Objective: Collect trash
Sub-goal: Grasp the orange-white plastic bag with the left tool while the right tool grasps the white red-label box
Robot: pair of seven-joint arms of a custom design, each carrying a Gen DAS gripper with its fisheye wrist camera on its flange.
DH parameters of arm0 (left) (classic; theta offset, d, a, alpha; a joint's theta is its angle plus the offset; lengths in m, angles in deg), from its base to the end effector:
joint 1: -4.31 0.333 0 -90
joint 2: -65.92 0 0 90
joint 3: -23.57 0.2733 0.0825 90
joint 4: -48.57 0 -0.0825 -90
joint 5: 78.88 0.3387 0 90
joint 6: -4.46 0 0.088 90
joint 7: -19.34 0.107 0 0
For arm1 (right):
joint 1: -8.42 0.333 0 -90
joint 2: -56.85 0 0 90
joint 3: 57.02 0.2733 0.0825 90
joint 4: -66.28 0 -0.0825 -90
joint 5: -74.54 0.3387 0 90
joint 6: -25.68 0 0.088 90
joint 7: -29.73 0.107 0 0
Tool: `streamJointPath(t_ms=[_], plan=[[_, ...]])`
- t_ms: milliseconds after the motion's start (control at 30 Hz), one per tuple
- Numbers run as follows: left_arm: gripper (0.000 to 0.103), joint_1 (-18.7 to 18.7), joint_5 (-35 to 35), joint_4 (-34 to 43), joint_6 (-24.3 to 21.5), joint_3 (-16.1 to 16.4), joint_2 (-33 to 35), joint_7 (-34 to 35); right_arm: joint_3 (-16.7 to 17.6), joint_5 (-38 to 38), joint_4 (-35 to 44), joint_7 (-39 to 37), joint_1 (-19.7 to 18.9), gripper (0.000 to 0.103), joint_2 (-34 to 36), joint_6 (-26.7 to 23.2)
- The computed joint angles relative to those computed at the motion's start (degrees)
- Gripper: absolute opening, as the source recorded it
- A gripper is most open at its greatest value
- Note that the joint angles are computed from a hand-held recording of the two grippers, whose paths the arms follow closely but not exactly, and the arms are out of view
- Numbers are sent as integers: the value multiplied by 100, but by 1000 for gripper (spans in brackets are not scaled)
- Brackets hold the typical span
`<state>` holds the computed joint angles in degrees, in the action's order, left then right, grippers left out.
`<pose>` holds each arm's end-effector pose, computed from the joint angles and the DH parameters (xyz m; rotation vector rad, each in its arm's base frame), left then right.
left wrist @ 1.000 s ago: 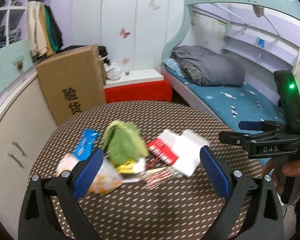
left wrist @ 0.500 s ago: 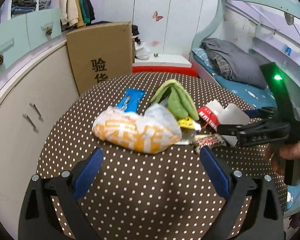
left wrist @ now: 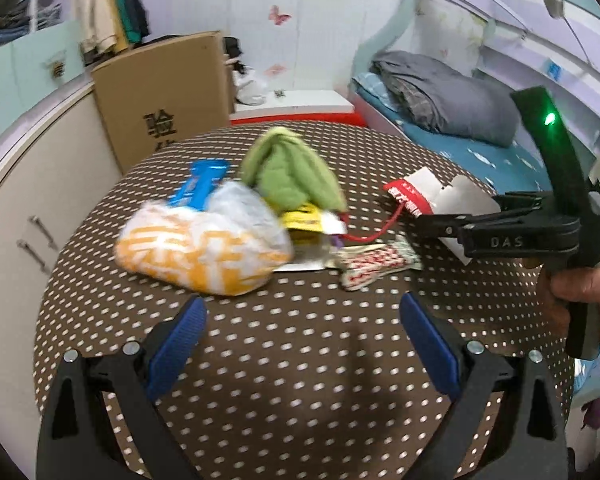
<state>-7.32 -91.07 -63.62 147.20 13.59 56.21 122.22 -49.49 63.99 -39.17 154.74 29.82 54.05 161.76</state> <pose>0.4821 -0.1967 0.5974 -1.3753 2.2862 -0.8787 0.4817 0.2657 0.5755 -1.8195 1.8374 -0.3942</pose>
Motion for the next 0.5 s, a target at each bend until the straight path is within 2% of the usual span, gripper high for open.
streamJointPath(t_ms=[133,233,333,433,500], plan=[[95,-17,47,121,-44,-58,148,-148,-15,65,-533,163,-72,70,-476,111],[95,58,185,-17,204,-56,48,-539,-26,223,-909,214,-133,70,-791,269],[95,177,274,-308,682,-15,-187,-1003,-12,317,-1101,154,-191,70,-942,350],[95,446,784,-370,1039,-64,-248,-1873,-9,437,-1123,114,-225,70,-945,430],[95,649,1200,-62,900,-116,-36,-2598,-27,503,-1068,63,-251,70,-874,486]])
